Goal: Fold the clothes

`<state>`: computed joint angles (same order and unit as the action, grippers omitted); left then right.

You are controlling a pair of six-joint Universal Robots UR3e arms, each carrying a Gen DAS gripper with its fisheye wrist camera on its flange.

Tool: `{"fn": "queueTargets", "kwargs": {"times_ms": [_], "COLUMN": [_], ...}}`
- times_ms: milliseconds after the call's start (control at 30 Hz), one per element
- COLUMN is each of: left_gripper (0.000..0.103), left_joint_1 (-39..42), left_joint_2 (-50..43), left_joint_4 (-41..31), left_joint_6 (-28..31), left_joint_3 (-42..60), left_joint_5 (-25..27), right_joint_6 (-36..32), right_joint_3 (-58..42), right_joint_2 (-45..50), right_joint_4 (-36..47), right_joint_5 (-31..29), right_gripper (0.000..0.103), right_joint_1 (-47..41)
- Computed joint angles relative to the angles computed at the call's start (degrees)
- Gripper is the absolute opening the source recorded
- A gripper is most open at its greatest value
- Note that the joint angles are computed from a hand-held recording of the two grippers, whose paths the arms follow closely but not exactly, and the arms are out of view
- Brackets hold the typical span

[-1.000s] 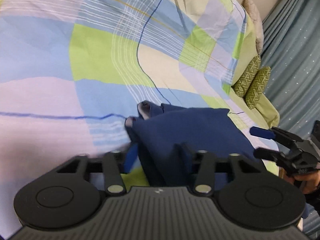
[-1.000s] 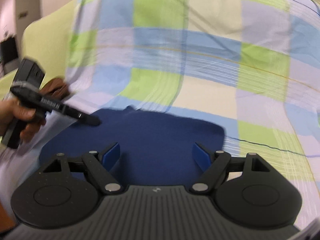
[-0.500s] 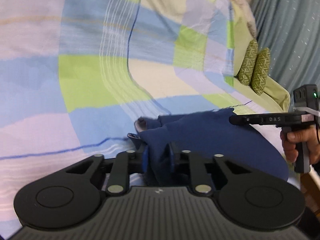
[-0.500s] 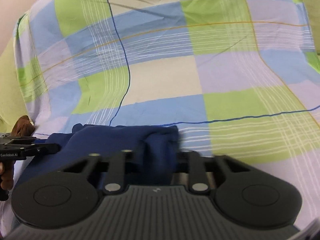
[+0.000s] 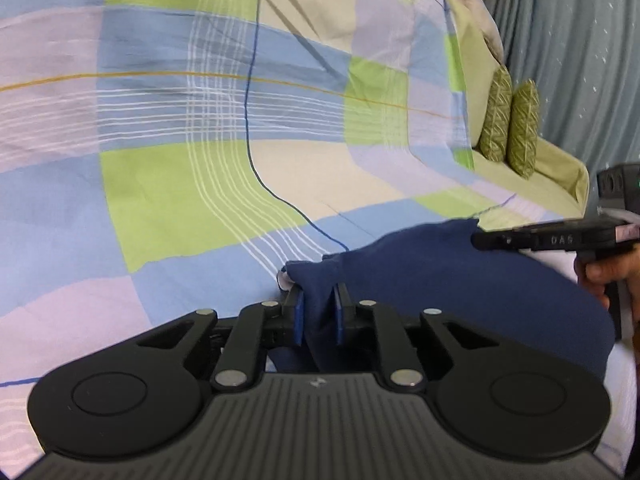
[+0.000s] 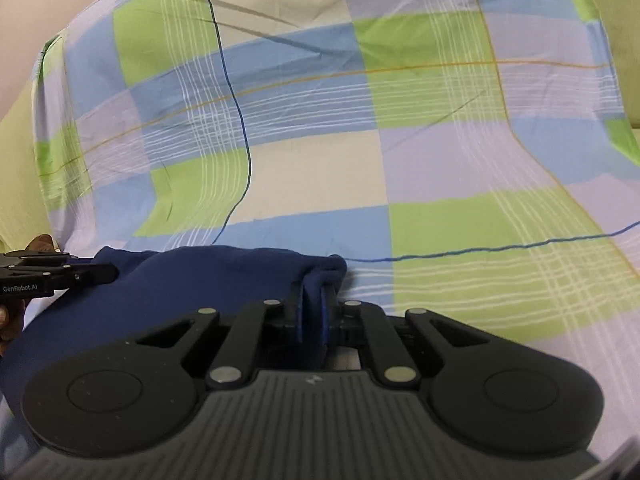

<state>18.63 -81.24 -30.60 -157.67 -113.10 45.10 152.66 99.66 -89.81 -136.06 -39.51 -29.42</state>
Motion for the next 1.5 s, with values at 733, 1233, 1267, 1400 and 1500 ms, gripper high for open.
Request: {"fn": "queueTargets", "kwargs": {"times_ms": [733, 1233, 1267, 1400, 1500], "left_gripper": [0.017, 0.027, 0.028, 0.037, 0.037], "left_joint_1": [-5.56, -6.81, -6.20, -2.93, 4.58], "left_joint_2": [-11.31, -11.34, -9.67, -0.57, 12.27], "left_joint_4": [-4.20, -3.21, -3.95, -7.51, -15.64], "left_joint_6": [-4.19, -4.81, -4.67, -1.65, 6.68], "left_joint_3": [10.33, 10.84, 10.14, 5.67, -1.36], "left_joint_5": [6.43, 8.49, 8.24, 7.34, -0.57], "right_joint_6": [-27.80, -28.88, -29.93, -33.67, -38.84], "right_joint_3": [-0.66, -0.29, -1.76, -2.38, -2.49], "right_joint_2": [-20.04, -16.43, -17.19, -23.17, -28.85], "right_joint_4": [30.40, 27.75, 30.50, 38.48, 47.33], "right_joint_5": [6.79, -4.87, -4.29, -0.18, 2.05], "right_gripper": [0.020, 0.020, 0.020, 0.020, 0.020], "right_joint_1": [-1.38, 17.46, 16.60, 10.26, 2.70]}}
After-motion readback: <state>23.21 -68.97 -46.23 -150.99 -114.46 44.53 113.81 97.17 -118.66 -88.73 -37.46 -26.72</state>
